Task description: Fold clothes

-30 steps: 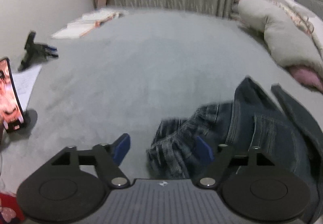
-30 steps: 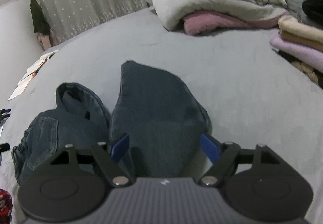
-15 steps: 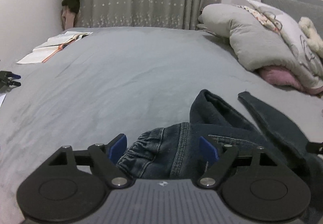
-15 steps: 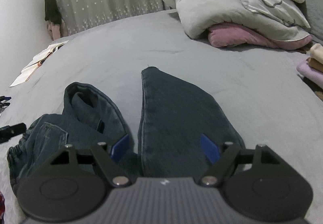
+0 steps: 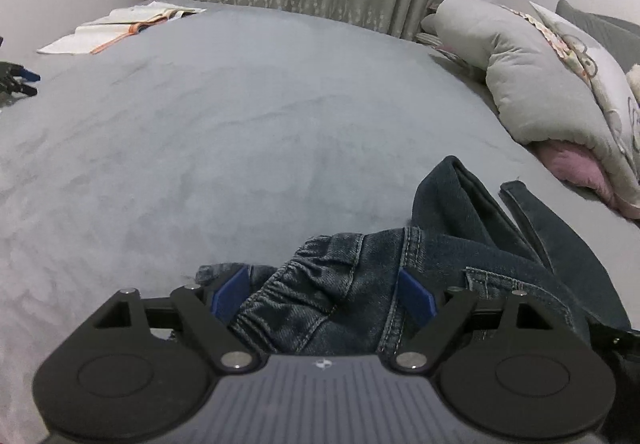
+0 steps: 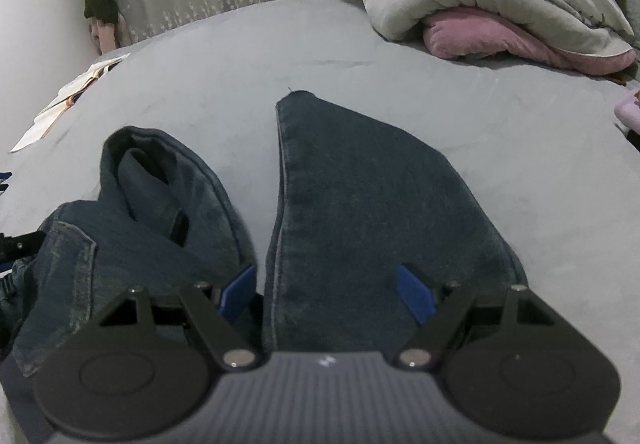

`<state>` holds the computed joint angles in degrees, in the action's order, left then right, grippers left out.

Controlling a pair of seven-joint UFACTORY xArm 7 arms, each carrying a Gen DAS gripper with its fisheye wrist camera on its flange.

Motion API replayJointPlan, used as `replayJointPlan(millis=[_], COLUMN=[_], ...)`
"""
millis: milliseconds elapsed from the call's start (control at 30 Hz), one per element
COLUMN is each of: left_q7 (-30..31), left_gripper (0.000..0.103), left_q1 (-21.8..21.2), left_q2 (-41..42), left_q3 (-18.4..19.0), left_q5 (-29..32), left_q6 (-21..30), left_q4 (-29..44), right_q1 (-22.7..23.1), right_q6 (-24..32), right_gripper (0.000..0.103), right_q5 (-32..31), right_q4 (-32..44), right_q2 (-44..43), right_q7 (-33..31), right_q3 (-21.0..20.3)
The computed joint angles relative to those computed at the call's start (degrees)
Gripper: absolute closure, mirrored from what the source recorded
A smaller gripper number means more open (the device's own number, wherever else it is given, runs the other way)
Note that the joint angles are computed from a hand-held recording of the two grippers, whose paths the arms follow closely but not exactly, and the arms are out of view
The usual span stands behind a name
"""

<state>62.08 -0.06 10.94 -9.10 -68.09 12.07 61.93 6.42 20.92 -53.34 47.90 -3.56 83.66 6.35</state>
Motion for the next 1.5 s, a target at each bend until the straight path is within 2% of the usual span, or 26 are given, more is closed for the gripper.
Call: replayJointPlan(millis=[67,100,267,333,367,400,467,533,867,1033,1233,1333,1400,1500], left_q7=[1.4,1.4,0.8,3.2,6.2,6.7,8.4,13.1,9.6,7.9,8.7,9.4,10.6,12.3], left_gripper=[0.027,0.034,0.053,0.068,0.097,0.103,0.103,0.103,0.103,0.103,0.102,0.093,0.081,0.073], left_q1=[0.1,-0.2,-0.5,-0.9,1.0,0.6,-0.8,-2.1,-3.5,-3.1,-2.8,-3.0,-3.2,-3.5], left_q2=[0.0,-0.1,-0.9,-1.2,-2.0,-2.2,-3.3,-3.7,-4.5,-4.5,-4.6,-4.7,-4.9,-5.0], left_q3=[-0.3,-0.2,-0.2,0.1,-1.3,-0.7,-0.3,0.0,2.4,2.7,2.8,2.7,2.6,2.8], left_q5=[-1.2,-0.9,0.9,-1.0,-3.8,-4.5,-6.8,-10.1,-7.5,-5.3,-5.4,-5.6,-6.6,-7.7], left_q6=[-0.3,-1.2,-2.7,-2.5,0.1,0.8,-1.2,-3.2,-2.4,-0.7,1.4,2.1,1.8,2.1], left_q4=[-0.2,-0.4,-1.8,-1.8,-1.9,-1.9,-2.8,-3.1,-3.4,-3.2,-3.1,-3.1,-3.2,-3.3], right_q1=[-0.1,-0.1,0.0,0.0,0.0,0.0,0.1,0.2,-3.4,-6.3,-9.9,-11.3,-11.9,-13.2], right_q6=[-0.1,-0.1,-0.4,-0.6,-0.7,-0.8,-0.4,-0.1,-0.7,0.3,1.3,2.7,2.7,1.7], right_gripper=[0.029,0.03,0.046,0.063,0.069,0.072,0.079,0.081,0.085,0.087,0.088,0.089,0.089,0.088], right_q5=[-1.0,-1.6,-4.5,-5.8,-6.1,-6.5,-7.7,-8.4,-13.5,-11.7,-6.7,-3.5,-1.3,1.9], right_q4=[0.1,0.1,0.0,-0.1,-0.1,-0.1,0.0,-0.1,-4.5,-7.9,-12.0,-13.6,-14.9,-17.0], right_q2=[0.3,0.4,0.6,0.5,0.4,0.3,0.1,-0.5,-8.1,-13.7,-18.8,-20.1,-21.2,-22.6], right_q7=[0.8,1.3,4.1,4.5,4.3,4.2,3.5,3.2,10.7,10.9,7.5,5.2,3.5,1.0], right_q3=[0.0,-0.1,-0.3,-0.4,-0.4,-0.4,-0.1,0.0,1.5,2.9,4.6,5.4,5.3,5.4])
